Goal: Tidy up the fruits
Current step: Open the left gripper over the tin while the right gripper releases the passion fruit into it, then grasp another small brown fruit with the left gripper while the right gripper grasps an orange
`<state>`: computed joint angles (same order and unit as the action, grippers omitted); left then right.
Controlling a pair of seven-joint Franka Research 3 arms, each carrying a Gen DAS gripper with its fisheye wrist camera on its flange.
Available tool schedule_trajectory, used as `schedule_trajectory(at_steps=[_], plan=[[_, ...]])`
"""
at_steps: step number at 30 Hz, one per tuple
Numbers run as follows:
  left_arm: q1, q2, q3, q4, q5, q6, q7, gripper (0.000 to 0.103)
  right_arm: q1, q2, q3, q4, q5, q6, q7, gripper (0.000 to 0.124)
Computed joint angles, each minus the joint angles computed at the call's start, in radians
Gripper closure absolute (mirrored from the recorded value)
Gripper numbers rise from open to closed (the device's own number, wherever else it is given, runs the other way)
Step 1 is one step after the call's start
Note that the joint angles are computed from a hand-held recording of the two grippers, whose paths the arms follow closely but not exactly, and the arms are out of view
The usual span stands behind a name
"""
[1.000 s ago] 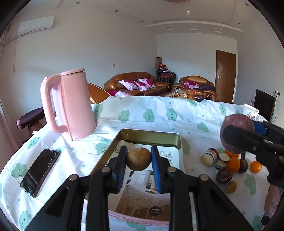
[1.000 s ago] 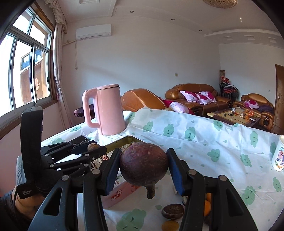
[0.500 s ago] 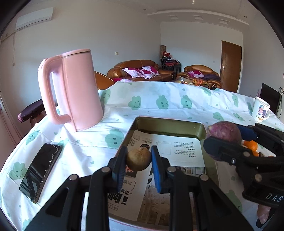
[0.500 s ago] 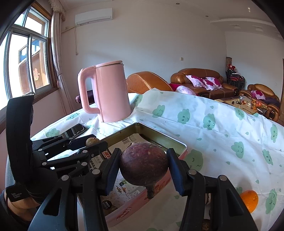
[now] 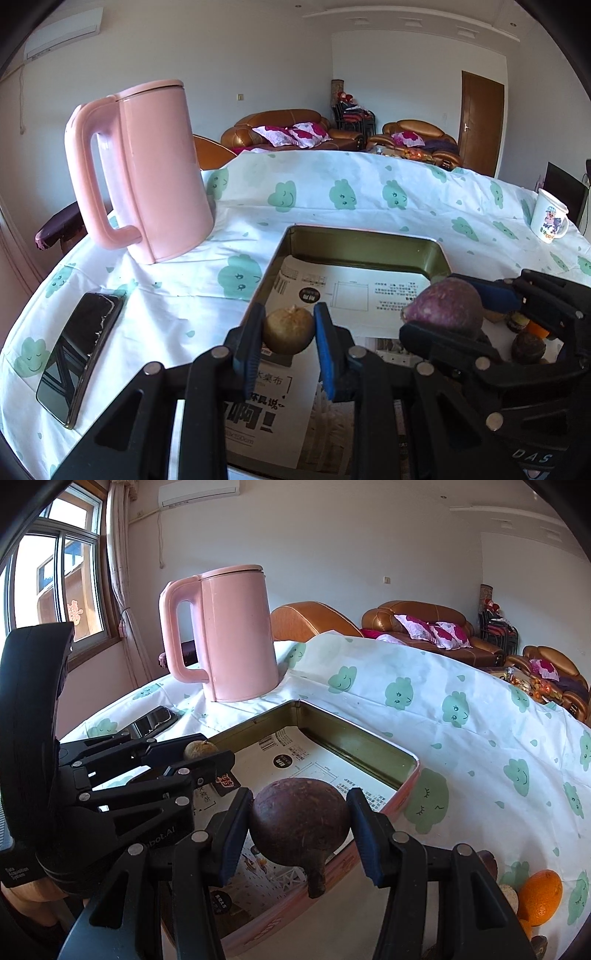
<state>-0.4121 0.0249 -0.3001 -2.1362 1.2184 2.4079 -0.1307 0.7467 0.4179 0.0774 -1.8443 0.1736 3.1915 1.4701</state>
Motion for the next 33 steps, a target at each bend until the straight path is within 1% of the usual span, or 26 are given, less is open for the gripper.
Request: schedule_trajectory(at_steps=[1,2,3,5,6,7,8,9,10,11,12,13,16,18,19,20,21,22,23,24,28,29,30,31,32,33], plan=[[0.001,0.001,0.001,0.0,-0.005,0.0,0.009,0.075,0.0,0.004,0.002,0.007,0.0,-0.018,-0.007,0.069],[-0.001,0.0,-0.001,0.001,-0.008,-0.009,0.013,0.075,0.029,0.003,-0.032,0.006,-0.015,-0.015,0.008,0.069],[-0.003,0.0,-0.002,0.001,-0.006,-0.021,0.012,0.074,0.037,0.003,-0.039,0.008,-0.018,-0.021,0.013,0.069],[-0.004,-0.008,-0.003,-0.005,0.0,-0.028,0.002,0.07,-0.003,0.005,0.006,0.009,-0.011,-0.017,0.0,0.068],[-0.004,-0.014,-0.004,-0.01,-0.001,-0.034,-0.003,0.065,0.001,0.003,0.002,0.005,-0.01,-0.01,0.003,0.065],[-0.006,-0.019,-0.008,-0.012,-0.004,-0.056,-0.012,0.052,0.028,-0.001,-0.03,-0.002,-0.015,-0.002,0.021,0.062],[-0.009,-0.028,-0.012,-0.017,-0.001,-0.08,-0.031,0.044,0.021,-0.008,-0.029,-0.013,-0.052,0.01,0.06,0.056],[-0.01,-0.041,-0.015,-0.028,0.012,-0.086,-0.056,0.029,-0.009,-0.017,0.007,-0.026,-0.019,0.021,0.029,0.053],[-0.008,-0.055,-0.017,-0.041,0.026,-0.075,-0.078,0.019,-0.052,-0.031,0.064,-0.043,0.048,0.03,-0.039,0.053],[-0.008,-0.069,-0.021,-0.053,0.037,-0.067,-0.099,0.016,-0.073,-0.051,0.086,-0.07,0.051,0.047,-0.044,0.053],[-0.009,-0.08,-0.029,-0.06,0.052,-0.066,-0.119,0.011,-0.066,-0.076,0.073,-0.105,0.026,0.069,-0.025,0.053],[-0.011,-0.087,-0.037,-0.064,0.072,-0.068,-0.136,0.009,-0.025,-0.107,0.025,-0.145,0.026,0.093,-0.027,0.053],[-0.024,-0.088,-0.06,-0.052,0.108,-0.072,-0.159,0.009,0.2,-0.202,-0.215,-0.278,0.097,0.165,-0.073,0.053],[-0.035,-0.074,-0.07,-0.034,0.132,-0.057,-0.171,0.008,0.273,-0.263,-0.293,-0.365,0.182,0.208,-0.135,0.053],[-0.043,-0.062,-0.075,-0.019,0.138,-0.059,-0.168,0.008,0.332,-0.291,-0.346,-0.402,0.271,0.228,-0.205,0.053],[-0.052,-0.048,-0.078,-0.002,0.147,-0.057,-0.166,0.008,0.395,-0.312,-0.401,-0.427,0.394,0.249,-0.304,0.053],[-0.062,-0.033,-0.08,0.014,0.156,-0.053,-0.164,0.008,0.461,-0.326,-0.451,-0.439,0.559,0.278,-0.439,0.053],[-0.072,-0.016,-0.082,0.033,0.162,-0.05,-0.16,0.008,0.5,-0.334,-0.477,-0.441,0.709,0.307,-0.561,0.053],[-0.084,0.002,-0.082,0.053,0.168,-0.045,-0.153,0.008,0.509,-0.344,-0.485,-0.447,0.814,0.327,-0.639,0.053],[-0.098,0.023,-0.082,0.075,0.173,-0.041,-0.144,0.008,0.503,-0.356,-0.486,-0.454,0.888,0.335,-0.687,0.053],[-0.149,0.123,-0.064,0.171,0.155,-0.009,-0.073,0.008,0.447,-0.373,-0.471,-0.454,1.1,0.32,-0.802,0.053],[-0.161,0.147,-0.057,0.193,0.145,0.003,-0.055,0.009,0.433,-0.373,-0.465,-0.451,1.139,0.31,-0.831,0.053],[-0.174,0.17,-0.05,0.215,0.129,0.014,-0.029,0.009,0.417,-0.377,-0.456,-0.462,1.133,0.302,-0.819,0.053],[-0.185,0.19,-0.042,0.233,0.116,0.025,-0.006,0.011,0.398,-0.383,-0.445,-0.48,1.094,0.294,-0.774,0.053],[-0.196,0.209,-0.034,0.251,0.102,0.036,0.014,0.012,0.385,-0.384,-0.436,-0.48,1.108,0.282,-0.785,0.053],[-0.205,0.226,-0.026,0.267,0.081,0.045,0.039,0.016,0.377,-0.379,-0.427,-0.464,1.167,0.267,-0.843,0.053]])
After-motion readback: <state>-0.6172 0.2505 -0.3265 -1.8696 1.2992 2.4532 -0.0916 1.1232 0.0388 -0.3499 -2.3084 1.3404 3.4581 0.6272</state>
